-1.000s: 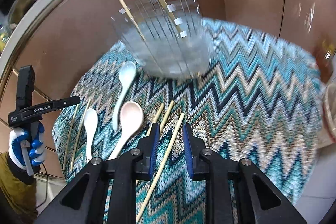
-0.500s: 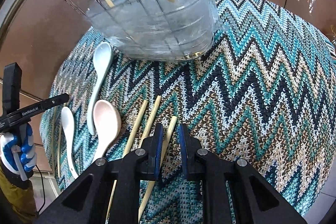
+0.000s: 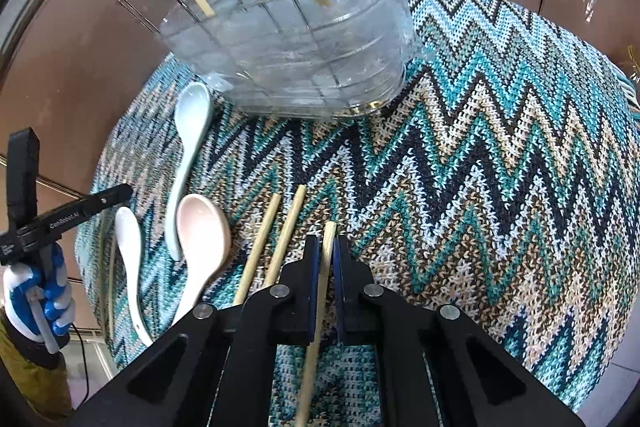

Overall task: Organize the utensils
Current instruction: 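Close the right tool on a wooden chopstick while the left tool grasps another, then raise the chopstick in the right tool over the rack while the left tool carries its chopstick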

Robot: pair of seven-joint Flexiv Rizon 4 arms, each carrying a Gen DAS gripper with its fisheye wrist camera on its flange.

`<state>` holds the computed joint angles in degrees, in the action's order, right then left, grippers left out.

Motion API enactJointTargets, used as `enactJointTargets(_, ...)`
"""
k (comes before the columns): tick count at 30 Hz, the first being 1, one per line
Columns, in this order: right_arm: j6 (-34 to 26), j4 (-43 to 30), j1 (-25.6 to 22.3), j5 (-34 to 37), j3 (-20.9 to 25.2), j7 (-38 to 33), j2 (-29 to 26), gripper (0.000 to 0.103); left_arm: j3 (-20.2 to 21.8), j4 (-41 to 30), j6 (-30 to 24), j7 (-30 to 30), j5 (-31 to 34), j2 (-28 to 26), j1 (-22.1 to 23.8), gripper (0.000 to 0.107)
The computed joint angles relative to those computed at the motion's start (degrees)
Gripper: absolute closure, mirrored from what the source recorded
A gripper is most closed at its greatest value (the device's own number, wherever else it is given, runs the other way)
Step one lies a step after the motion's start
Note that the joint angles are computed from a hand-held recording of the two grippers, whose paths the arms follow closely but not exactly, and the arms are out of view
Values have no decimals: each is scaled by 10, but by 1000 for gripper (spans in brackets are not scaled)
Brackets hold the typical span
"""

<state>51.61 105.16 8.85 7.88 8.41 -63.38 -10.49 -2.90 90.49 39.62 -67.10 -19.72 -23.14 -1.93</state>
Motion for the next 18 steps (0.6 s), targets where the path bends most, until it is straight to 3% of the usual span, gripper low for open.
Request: enactJointTargets(18,103,95,18,-66,6,38,129,98,0,101,93,79,-124,112,16,102)
